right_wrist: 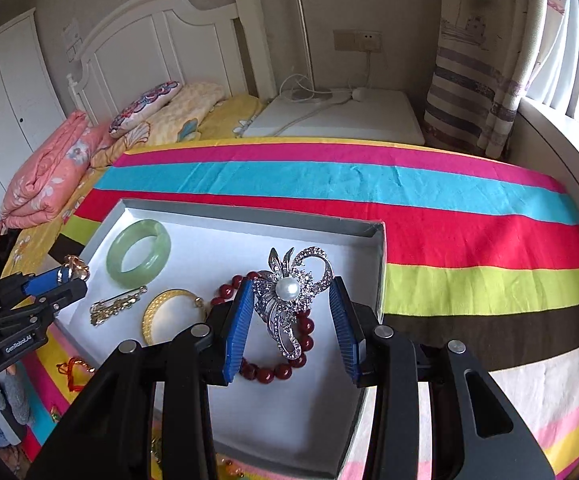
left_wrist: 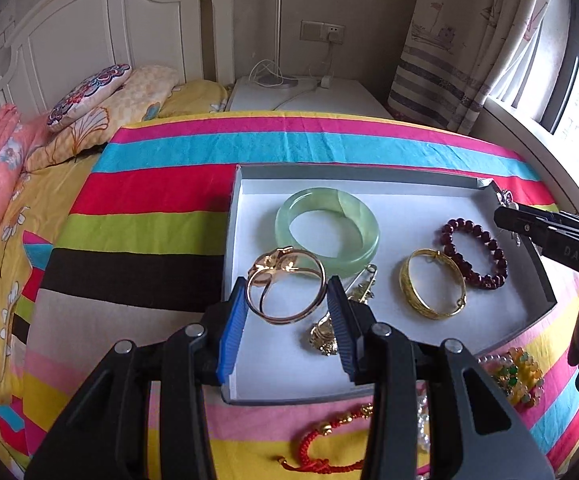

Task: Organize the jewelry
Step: 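Carry the brooch and ring into the white tray and open both tools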

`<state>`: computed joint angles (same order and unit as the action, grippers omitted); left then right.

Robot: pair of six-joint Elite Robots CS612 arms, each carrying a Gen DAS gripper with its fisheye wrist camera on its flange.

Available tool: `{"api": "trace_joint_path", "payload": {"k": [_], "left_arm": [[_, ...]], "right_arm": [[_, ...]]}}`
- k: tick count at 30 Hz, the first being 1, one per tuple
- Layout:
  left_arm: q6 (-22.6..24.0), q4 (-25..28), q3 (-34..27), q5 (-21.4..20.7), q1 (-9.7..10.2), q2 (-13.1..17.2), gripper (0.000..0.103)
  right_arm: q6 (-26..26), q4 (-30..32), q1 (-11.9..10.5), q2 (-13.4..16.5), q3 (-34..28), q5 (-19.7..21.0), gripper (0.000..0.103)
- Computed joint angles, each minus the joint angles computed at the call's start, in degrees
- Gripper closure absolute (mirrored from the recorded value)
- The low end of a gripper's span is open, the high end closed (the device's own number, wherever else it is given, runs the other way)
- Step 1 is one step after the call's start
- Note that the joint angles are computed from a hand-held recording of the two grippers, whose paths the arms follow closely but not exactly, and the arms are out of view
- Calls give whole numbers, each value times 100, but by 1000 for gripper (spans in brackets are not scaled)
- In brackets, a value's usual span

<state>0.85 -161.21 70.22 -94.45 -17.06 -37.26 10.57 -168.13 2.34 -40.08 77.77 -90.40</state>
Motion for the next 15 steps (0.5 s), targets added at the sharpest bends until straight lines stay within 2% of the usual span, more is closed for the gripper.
{"api": "trace_joint_path", "payload": {"k": [5, 8, 9, 10, 13, 15], "left_arm": [[-8, 138, -131, -116, 48, 84, 63], [-3, 146, -148, -124, 50, 92, 62], [-23, 121, -135, -140, 56, 86, 57], [-43, 95, -119, -262, 76, 80, 53], [-93, -128, 19, -502, 111, 23, 42], [-61, -355, 174, -536, 108, -44, 36]], "right_arm": [[-22, 417, -1, 128, -273, -150, 64], [-221, 580, 41, 170, -392, -334, 63], [-299, 652, 60, 186, -441, -439, 63], [-359, 698, 79, 190, -462, -519, 60], [-313, 344, 49, 122, -301, -303, 35], [-253, 31, 24, 41, -134, -158, 34]]}}
